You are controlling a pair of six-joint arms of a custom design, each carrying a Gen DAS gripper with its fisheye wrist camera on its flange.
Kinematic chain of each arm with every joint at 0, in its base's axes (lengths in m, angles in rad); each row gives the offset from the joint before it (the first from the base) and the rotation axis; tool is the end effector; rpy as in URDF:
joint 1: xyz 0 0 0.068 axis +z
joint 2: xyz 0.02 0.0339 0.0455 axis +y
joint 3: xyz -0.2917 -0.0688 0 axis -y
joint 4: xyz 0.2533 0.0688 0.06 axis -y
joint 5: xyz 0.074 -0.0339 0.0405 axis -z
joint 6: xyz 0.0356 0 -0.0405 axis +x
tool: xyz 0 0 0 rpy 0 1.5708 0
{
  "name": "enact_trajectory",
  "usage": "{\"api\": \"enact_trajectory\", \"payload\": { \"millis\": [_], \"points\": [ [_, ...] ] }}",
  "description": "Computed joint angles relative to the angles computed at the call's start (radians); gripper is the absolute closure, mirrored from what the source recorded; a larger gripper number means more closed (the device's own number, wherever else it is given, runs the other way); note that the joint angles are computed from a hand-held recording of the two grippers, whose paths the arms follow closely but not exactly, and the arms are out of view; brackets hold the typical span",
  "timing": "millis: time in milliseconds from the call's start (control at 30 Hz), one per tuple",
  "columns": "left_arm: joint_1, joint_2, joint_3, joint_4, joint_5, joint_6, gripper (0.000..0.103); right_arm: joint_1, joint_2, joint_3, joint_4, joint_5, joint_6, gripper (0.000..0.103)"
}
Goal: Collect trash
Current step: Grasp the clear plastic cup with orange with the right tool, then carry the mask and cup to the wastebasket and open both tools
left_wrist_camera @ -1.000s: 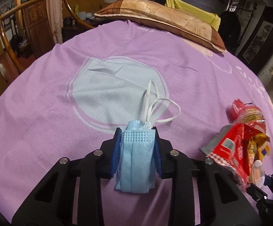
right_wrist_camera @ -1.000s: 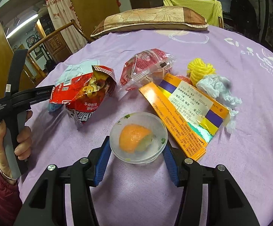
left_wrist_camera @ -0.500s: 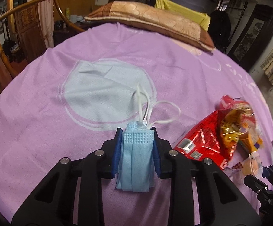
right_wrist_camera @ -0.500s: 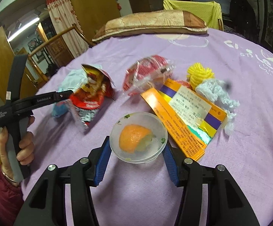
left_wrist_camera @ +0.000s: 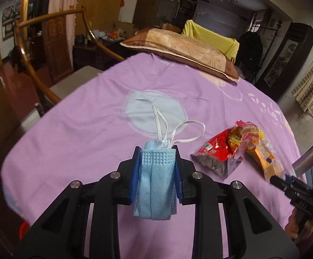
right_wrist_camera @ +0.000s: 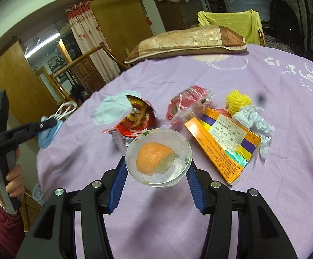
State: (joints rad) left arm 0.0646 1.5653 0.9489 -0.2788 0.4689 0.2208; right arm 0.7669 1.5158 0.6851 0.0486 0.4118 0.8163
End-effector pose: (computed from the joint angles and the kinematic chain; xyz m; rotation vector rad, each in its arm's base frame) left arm 0.3263 0.0050 0.2252 0.3842 2.3540 -0.4432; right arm 0.2221 0.1943 0.1830 0.2553 2.2822 0.3416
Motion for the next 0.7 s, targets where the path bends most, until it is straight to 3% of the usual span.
{"api": "enact_trajectory", "payload": {
  "millis": [167,367,533,700],
  "points": [
    [0.193,-0.137,-0.085,-0.068,0.054,0.119,0.074,0.039,-0.022,-0.012,0.019,0.018,0.004,0.050],
    [0.538,-0.189,-0.131,-0.169,0.137,0.350,0.074,0.093,-0.009,-0.029,0.048,0.037,0.031,0.050],
    [0.782,-0.069,-0.121,-0.186,0.154,0.521,0.074,0.145,0.011,-0.005,0.031,0.061,0.064,0.050],
    [0.859,0.148,-0.077,-0.114,0.096,0.583,0.074,0.210,0.077,0.104,-0.031,0.082,0.076,0.050]
  ]
}}
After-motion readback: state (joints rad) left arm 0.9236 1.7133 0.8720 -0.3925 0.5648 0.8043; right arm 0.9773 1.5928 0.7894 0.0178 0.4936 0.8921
